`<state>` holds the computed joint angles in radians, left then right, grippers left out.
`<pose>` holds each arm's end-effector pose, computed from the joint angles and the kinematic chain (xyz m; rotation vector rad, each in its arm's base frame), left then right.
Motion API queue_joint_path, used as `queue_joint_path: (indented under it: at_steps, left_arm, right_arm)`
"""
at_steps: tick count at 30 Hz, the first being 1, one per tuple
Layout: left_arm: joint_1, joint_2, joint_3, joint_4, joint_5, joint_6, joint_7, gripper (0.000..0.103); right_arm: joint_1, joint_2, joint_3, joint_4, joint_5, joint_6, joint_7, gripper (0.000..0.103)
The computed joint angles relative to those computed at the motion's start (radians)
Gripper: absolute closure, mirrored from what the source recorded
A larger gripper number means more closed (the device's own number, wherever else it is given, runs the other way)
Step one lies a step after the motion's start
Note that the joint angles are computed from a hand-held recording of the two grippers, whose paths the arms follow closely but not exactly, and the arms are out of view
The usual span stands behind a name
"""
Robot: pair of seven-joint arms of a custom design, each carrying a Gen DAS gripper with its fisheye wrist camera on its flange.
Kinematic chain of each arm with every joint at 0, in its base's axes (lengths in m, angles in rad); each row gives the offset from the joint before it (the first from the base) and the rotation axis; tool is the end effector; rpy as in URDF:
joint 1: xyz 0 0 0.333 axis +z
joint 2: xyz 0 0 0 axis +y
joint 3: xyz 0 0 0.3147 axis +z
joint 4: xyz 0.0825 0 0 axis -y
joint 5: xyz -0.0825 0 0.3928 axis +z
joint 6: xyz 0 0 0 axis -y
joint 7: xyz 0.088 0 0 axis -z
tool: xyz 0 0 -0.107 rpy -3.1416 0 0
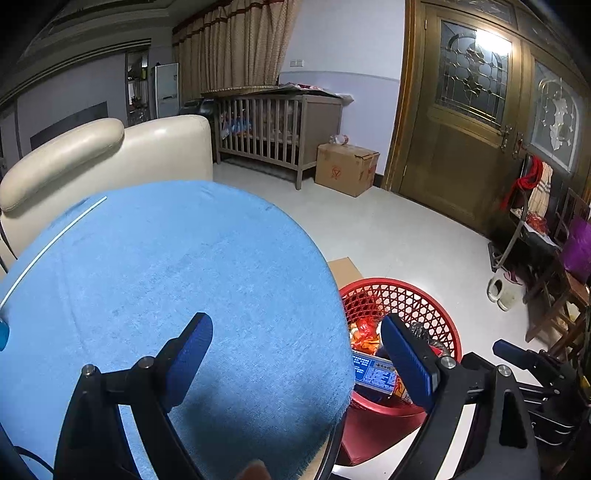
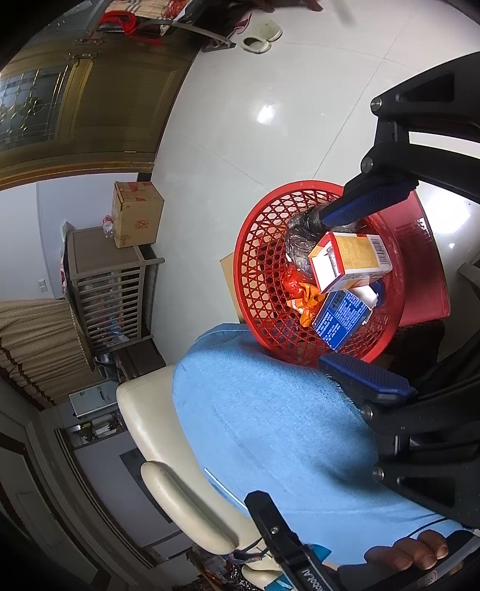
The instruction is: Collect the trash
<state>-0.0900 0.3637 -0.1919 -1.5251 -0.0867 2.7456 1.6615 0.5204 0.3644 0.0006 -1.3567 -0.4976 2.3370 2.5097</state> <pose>0.7038 -0.1754 0.5533 -1.5253 1.9931 -0.9959 0.6317 0.3536 0.5858 -1.5937 1.9161 -0.6343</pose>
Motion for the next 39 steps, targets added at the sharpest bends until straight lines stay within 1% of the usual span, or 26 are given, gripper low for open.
queue_joint_path:
  at_steps: [6, 13, 28, 33, 36, 39]
  left_arm:
    - [-0.008, 0.0, 0.006, -0.001, 0.018, -0.004, -0.009, 0.011]
    - [-0.007, -0.002, 0.003, -0.003, 0.017, -0.016, -0.005, 0.011]
    - [-0.007, -0.005, -0.001, -0.004, 0.011, -0.035, 0.01, 0.011]
    - [0.0, -0.011, -0.007, -0.015, -0.004, -0.02, 0.023, 0.01]
    - [-0.003, -0.02, -0.002, -0.033, 0.001, 0.007, 0.02, 0.01]
    - [0.001, -0.021, -0.008, -0.033, -0.008, 0.006, 0.026, 0.011]
  right_arm:
    - [0.003, 0.002, -0.002, 0.002, -0.007, -0.001, 0.002, 0.028]
    - [0.012, 0.004, -0.007, 0.008, -0.031, -0.006, 0.009, 0.028]
    - [0.014, 0.008, -0.007, 0.016, -0.04, -0.012, 0.009, 0.028]
    - [0.014, 0.011, -0.008, 0.02, -0.044, -0.013, 0.008, 0.028]
    - [0.015, 0.011, -0.009, 0.02, -0.044, -0.014, 0.009, 0.028]
    - [0.015, 0.011, -0.009, 0.02, -0.044, -0.014, 0.009, 0.028]
